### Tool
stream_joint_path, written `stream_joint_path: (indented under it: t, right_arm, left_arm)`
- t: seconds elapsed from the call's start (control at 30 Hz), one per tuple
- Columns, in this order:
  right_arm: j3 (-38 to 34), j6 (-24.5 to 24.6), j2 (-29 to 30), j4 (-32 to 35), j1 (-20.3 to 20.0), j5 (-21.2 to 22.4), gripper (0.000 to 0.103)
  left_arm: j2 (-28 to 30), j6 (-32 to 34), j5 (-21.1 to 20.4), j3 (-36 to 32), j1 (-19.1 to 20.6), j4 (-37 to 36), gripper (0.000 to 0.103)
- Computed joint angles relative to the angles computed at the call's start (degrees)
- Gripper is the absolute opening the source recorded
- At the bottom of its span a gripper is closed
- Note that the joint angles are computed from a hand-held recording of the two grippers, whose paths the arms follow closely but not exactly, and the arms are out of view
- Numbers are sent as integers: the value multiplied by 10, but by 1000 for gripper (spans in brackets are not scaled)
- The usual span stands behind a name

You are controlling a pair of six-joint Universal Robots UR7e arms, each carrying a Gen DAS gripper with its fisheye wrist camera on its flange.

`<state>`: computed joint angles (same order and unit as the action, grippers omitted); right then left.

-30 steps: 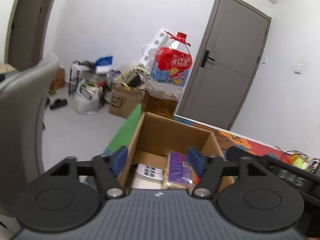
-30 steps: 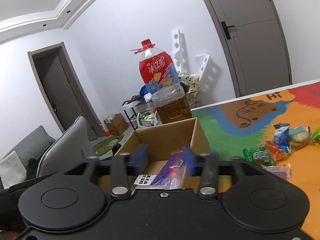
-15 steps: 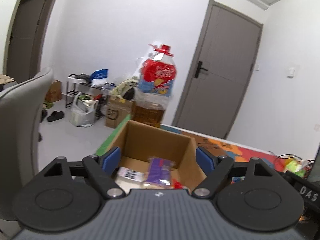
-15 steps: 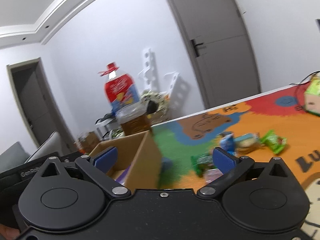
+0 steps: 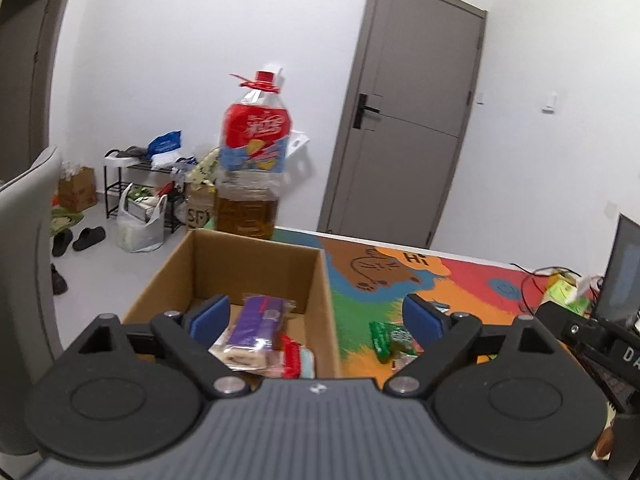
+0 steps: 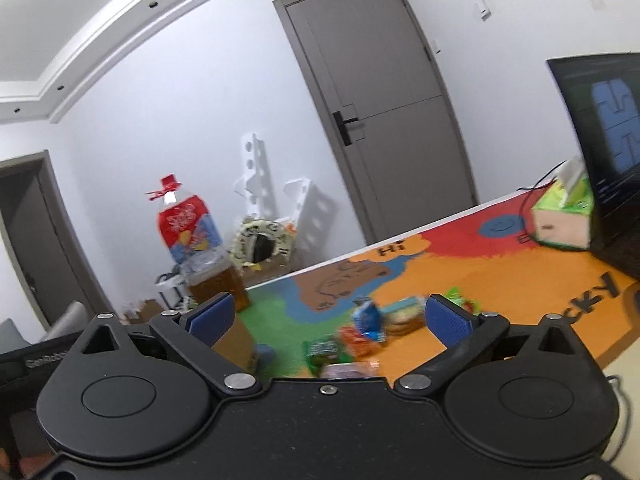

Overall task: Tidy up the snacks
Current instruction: 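Move both tools back to the snack pile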

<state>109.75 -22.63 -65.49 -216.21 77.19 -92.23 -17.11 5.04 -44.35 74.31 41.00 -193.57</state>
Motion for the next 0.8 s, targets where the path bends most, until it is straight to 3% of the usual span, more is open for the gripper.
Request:
stream_joint_path:
  t: [0.13, 0.33, 0.5, 0.8]
  right_arm:
    - [-3, 4, -3, -14, -9, -17, 103]
    - [-4, 33, -14, -5, -34, -8, 103]
    - [-10, 40, -20, 22, -51, 9, 103]
    - [-46, 44, -7, 79, -61, -16, 103]
  left_arm:
    - [9, 4, -9, -12, -3, 20, 94]
    - [25, 8, -33, -37, -4, 47, 94]
    - [45, 17, -45, -73, -3, 77, 94]
    - [88, 23, -55, -146, 3, 134, 92]
